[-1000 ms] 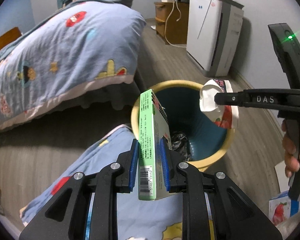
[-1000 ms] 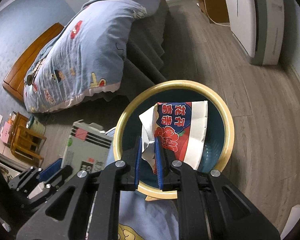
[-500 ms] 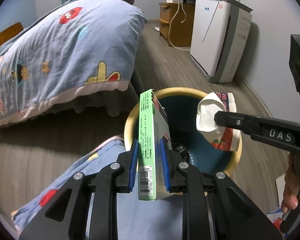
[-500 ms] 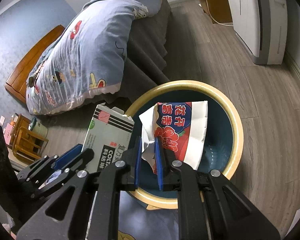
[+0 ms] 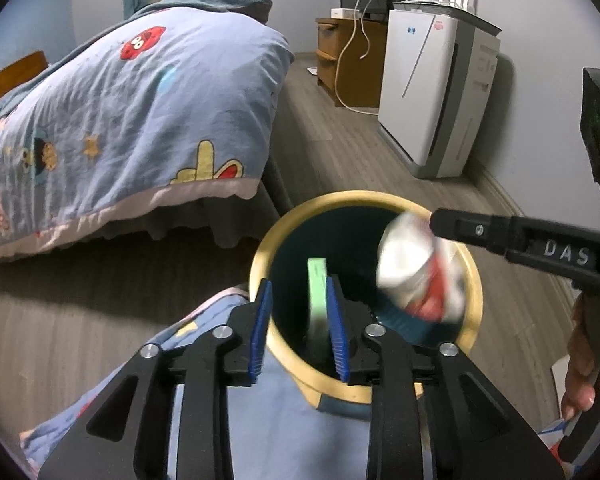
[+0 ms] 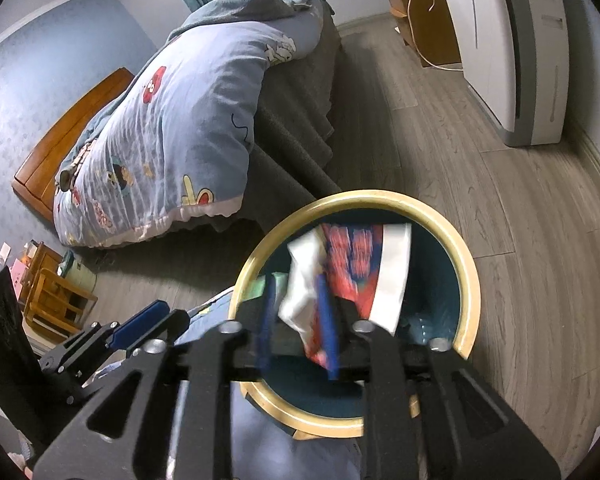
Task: Collect trash
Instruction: 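Move both open tools back over the pillow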
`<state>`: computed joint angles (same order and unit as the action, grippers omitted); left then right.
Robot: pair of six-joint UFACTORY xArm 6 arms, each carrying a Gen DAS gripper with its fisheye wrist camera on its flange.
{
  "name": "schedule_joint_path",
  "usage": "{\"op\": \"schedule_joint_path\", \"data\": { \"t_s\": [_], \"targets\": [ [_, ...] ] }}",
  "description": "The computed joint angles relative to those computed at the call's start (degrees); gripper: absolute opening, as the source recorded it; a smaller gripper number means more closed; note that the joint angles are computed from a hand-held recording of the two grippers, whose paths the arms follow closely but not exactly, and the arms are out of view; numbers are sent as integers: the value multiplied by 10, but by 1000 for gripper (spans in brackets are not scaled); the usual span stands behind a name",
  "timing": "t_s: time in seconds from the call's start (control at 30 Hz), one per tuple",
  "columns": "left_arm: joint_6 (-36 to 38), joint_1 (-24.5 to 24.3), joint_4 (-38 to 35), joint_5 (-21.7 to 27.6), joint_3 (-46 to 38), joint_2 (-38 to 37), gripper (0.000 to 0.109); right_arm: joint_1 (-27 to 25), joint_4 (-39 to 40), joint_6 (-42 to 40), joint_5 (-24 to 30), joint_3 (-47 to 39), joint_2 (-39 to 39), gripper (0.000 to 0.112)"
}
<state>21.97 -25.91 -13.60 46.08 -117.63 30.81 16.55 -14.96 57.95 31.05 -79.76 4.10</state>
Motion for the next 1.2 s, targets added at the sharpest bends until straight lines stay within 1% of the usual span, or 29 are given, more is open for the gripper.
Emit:
{"op": "schedule_joint_path", "data": {
  "t_s": [0.07, 0.1, 0.13, 0.17, 0.2, 0.27, 0.33, 0.4, 0.43, 0.5, 0.63, 0.77, 0.83, 0.9, 1.1, 1.2],
  "targets": [
    [2, 1, -1, -7, 11, -7, 41, 0, -3, 2, 2, -1, 0, 35],
    [3, 2, -2, -10, 18, -11, 43, 0, -8, 6, 4, -2, 0, 40],
    [3, 3, -4, -14, 25, -15, 49, 1, -11, 9, 4, -2, -1, 47],
    [3, 4, -5, -22, 38, -23, 56, 1, -13, 12, 4, -1, -2, 50],
    [3, 5, -6, -28, 49, -30, 60, 1, -16, 15, 4, -1, -2, 53],
    [1, 5, 1, -48, 76, -46, 77, 2, -27, 26, 9, -3, -4, 62],
    [-1, 6, 15, -73, 102, -62, 86, 2, -36, 41, 8, 1, -10, 86],
    [1, 8, 20, -88, 125, -79, 90, 4, -58, 69, 12, 4, -18, 95],
    [-1, 9, 24, -92, 134, -86, 92, 6, -65, 76, 19, 3, -21, 96],
    [-14, 13, 35, -99, 162, -109, 93, 10, -85, 97, 46, -7, -26, 97],
    [-13, 28, 28, -92, 219, -163, 95, 25, -129, 133, 98, -29, -32, 97],
    [-13, 47, 38, -99, 278, -221, 96, 48, -146, 131, 136, -46, -34, 97],
    [-8, 60, 34, -96, 302, -249, 96, 67, -147, 117, 173, -70, -24, 97],
    [-4, 78, 29, -91, 328, -281, 96, 87, -150, 108, 204, -93, -14, 97],
    [18, 139, 0, -74, 398, -373, 97, 143, -166, 114, 258, -144, 5, 97],
    [29, 169, -2, -68, 439, -416, 97, 171, -171, 115, 288, -170, 18, 97]
  ]
}}
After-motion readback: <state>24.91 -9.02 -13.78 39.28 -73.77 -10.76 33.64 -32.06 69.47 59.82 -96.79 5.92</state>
